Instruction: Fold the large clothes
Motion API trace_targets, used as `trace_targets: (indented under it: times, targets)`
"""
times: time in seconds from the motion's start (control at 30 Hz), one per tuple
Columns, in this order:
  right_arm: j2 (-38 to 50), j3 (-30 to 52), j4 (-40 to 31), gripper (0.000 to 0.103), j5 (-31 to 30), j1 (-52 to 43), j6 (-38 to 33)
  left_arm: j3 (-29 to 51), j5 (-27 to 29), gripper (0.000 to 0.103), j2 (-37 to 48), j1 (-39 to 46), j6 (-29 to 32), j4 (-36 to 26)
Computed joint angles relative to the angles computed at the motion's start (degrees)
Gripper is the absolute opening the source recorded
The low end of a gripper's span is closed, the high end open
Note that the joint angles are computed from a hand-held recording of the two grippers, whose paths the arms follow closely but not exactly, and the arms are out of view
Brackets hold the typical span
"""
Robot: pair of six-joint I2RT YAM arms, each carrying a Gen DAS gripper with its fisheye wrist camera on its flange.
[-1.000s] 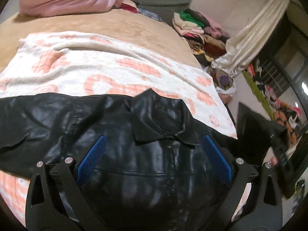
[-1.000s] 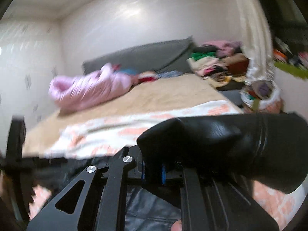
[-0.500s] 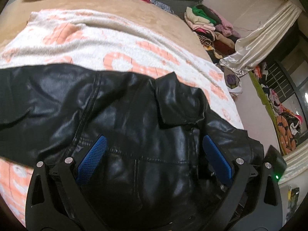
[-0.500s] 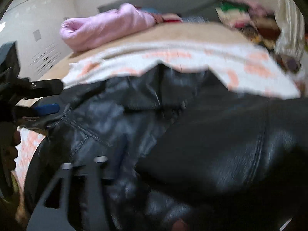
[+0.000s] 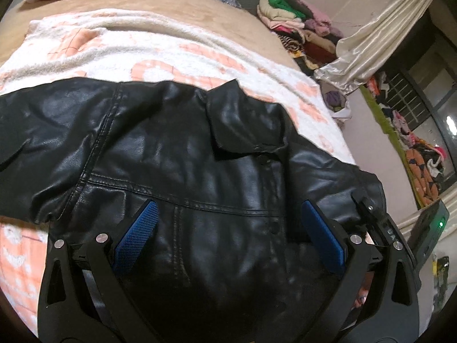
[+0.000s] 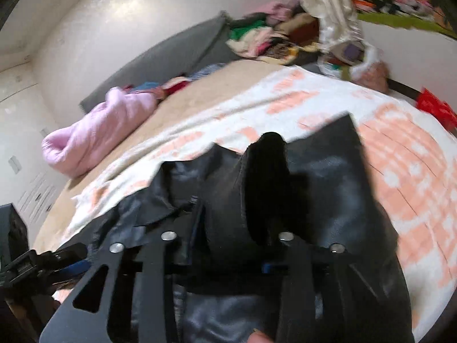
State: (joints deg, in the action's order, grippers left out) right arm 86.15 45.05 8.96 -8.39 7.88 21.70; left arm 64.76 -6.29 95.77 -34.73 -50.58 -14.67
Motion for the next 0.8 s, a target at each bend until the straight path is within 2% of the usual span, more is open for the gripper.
trace_targets:
  times: [0.13, 0.2, 0.3, 0.43, 0.53, 0.8]
  targets:
    - [-2.09, 1.57, 0.26, 0.024, -1.87, 3.58, -6.09, -3.05, -0.97, 0.094, -5.23, 0.08, -1.30, 1.50]
    - [-1.72, 3.84, -1.95, 0.031, -2.09, 6.00, -10.10, -4.46, -1.79, 0.094, -7.88, 0.52, -1.55, 1.48]
    - [-0.05, 5.23, -2.26, 0.048, -4.65, 8.53, -12.65, -5.93, -2.39, 0.094, -10.59, 1.21, -2.03, 0.90]
    - [1.43, 5.78, -3.21, 0.067, -8.52, 9.77, -13.42, -7.07, -1.83, 0.094, -11.43, 1.97, -2.63, 0.59]
    - [1.56, 6.39, -4.12, 0.077, -10.92, 10.18, -13.60, -7.98, -0.96, 0.094, -11.04, 2.62, -3.21, 1.43]
    - [-0.69, 4.67, -3.82, 0.078, -13.08, 4.60, -13.26, -8.77, 6.09, 0.094, -5.55, 4.71, -4.74, 7.23]
